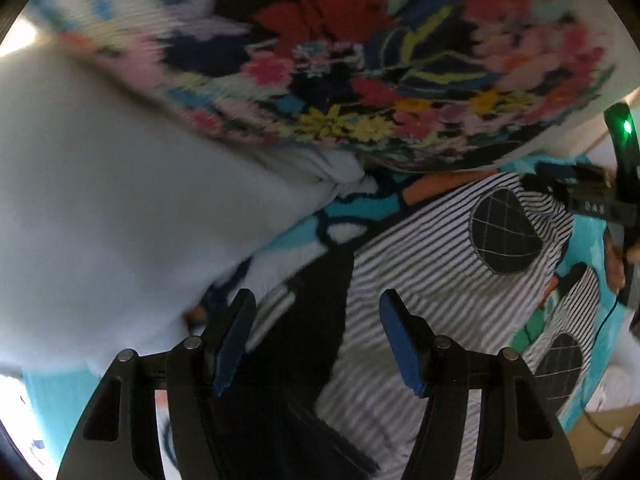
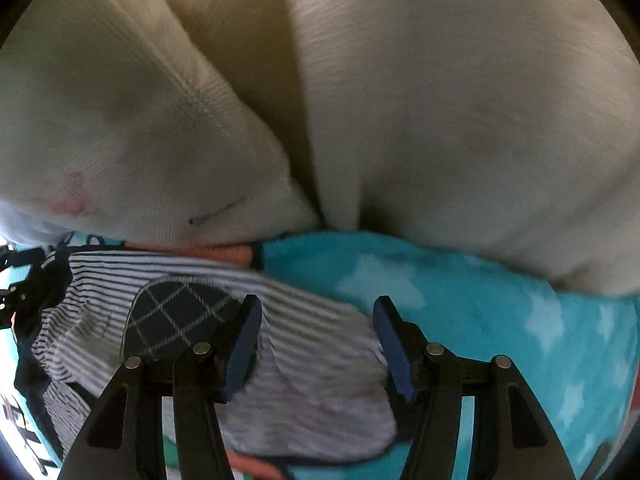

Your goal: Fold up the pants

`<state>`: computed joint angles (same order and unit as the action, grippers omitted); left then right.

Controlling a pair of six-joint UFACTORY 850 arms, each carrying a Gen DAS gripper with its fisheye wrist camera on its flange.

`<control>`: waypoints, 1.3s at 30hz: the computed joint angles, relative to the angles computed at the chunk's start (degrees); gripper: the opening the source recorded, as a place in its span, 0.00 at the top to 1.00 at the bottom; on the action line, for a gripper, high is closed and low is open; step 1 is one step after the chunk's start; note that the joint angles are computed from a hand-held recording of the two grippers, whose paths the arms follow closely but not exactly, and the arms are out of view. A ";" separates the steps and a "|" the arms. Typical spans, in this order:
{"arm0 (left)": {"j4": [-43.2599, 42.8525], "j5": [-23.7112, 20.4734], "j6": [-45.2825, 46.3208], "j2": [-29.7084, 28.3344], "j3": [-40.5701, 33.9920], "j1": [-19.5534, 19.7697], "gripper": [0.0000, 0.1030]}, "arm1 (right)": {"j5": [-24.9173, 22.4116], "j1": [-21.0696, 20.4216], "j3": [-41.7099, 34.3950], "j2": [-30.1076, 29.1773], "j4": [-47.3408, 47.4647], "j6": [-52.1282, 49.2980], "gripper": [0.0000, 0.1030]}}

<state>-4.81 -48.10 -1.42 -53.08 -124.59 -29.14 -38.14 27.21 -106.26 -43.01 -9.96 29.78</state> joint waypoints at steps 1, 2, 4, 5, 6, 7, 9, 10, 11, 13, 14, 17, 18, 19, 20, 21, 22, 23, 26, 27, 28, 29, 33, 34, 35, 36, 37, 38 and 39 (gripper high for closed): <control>0.03 -1.01 1.55 -1.44 -2.04 0.05 0.38 | -0.66 -0.15 -2.18 -1.62 1.40 -2.11 0.39; -0.16 -1.90 2.44 -2.43 -3.48 0.11 0.38 | -1.08 -0.29 -3.79 -2.83 2.56 -3.71 0.39; -0.92 -4.26 4.59 -4.95 -6.91 0.27 0.38 | -2.02 -0.58 -6.95 -5.23 5.20 -7.13 0.39; -1.21 -5.09 5.23 -5.69 -7.88 0.31 0.38 | -2.39 -0.66 -8.06 -6.09 6.03 -8.27 0.39; -1.35 -6.21 5.91 -6.64 -9.08 0.28 0.38 | -2.68 -0.85 -9.24 -7.01 7.02 -9.53 0.39; -1.38 -6.93 6.44 -7.27 -9.80 0.22 0.38 | -2.70 -0.98 -9.88 -7.58 7.79 -10.34 0.39; -1.32 -7.07 7.10 -7.70 -10.13 0.07 0.38 | -2.30 -1.04 -10.00 -7.82 7.80 -10.47 0.39; -1.54 -7.20 7.27 -7.92 -10.51 0.09 0.38 | -2.28 -1.18 -10.28 -8.03 8.10 -10.81 0.39; -1.76 -7.98 7.12 -8.44 -11.50 0.14 0.38 | -2.54 -1.34 -10.60 -8.21 8.88 -11.44 0.39; -1.39 -8.50 6.27 -8.83 -12.35 0.12 0.44 | -2.44 -1.50 -10.16 -7.89 10.56 -12.40 0.42; -1.08 -8.57 6.16 -8.94 -12.60 0.15 0.60 | -2.50 -1.50 -10.07 -7.82 11.25 -12.97 0.49; -3.78 -10.31 7.34 -9.71 -14.72 0.42 0.95 | -4.29 -1.37 -11.58 -8.59 13.41 -15.25 0.90; -2.72 -9.52 6.82 -9.00 -13.77 0.13 0.95 | -4.78 -1.43 -12.13 -8.87 14.99 -16.27 0.94; -1.80 -8.59 6.40 -8.11 -12.50 -0.13 0.95 | -5.53 -1.48 -13.25 -9.39 15.67 -16.15 0.94; -1.57 -8.02 6.02 -7.51 -11.65 -0.28 0.95 | -5.58 -1.36 -13.55 -9.42 15.12 -15.33 0.94; -1.58 -6.92 5.53 -6.31 -9.92 -0.35 0.95 | -5.41 -1.39 -13.55 -9.28 14.96 -14.74 0.94; -1.63 -5.52 4.96 -4.81 -7.76 -0.39 0.95 | -4.69 -1.53 -12.78 -8.64 15.13 -13.91 0.95; -1.83 -4.52 4.71 -3.61 -6.03 -0.38 0.95 | -4.01 -1.67 -12.00 -8.00 15.51 -13.40 0.95; -2.60 -0.47 3.88 1.32 0.55 -0.41 0.95 | -1.75 -1.86 -9.04 -5.28 16.05 -12.54 0.95; -2.97 1.35 3.70 3.67 3.72 -0.50 0.95 | -0.77 -1.75 -7.41 -3.93 15.99 -12.40 0.95; -3.28 2.47 3.65 5.07 5.49 -0.49 0.95 | 0.37 -1.46 -5.51 -2.30 15.70 -12.11 0.95; -3.60 4.22 3.28 7.36 8.52 -0.72 0.95 | 1.28 -1.28 -4.00 -0.95 15.43 -11.93 0.95; -5.71 9.28 2.37 14.36 17.65 -1.35 0.95 | 5.50 0.77 4.38 5.77 12.99 -8.38 0.95; -6.09 10.63 1.99 16.36 20.30 -1.63 0.95 | 6.19 1.32 5.77 6.95 12.62 -7.66 0.95; -6.01 12.18 0.90 18.26 23.02 -2.35 0.95 | 7.10 1.86 7.81 8.47 12.24 -6.93 0.95; -6.26 13.05 0.55 19.41 24.61 -2.54 0.95 | 8.71 2.80 11.26 10.67 11.32 -5.38 0.95; -6.43 13.98 0.00 20.25 25.98 -2.90 0.95 | 9.63 3.19 14.04 12.78 11.24 -5.09 0.95; -6.63 15.53 -0.78 22.19 29.02 -3.41 0.95 | 10.74 3.77 16.68 14.49 10.66 -4.18 0.95; -6.80 16.88 -1.82 24.04 31.81 -4.01 0.95 | 11.56 4.45 18.96 16.19 10.08 -3.27 0.95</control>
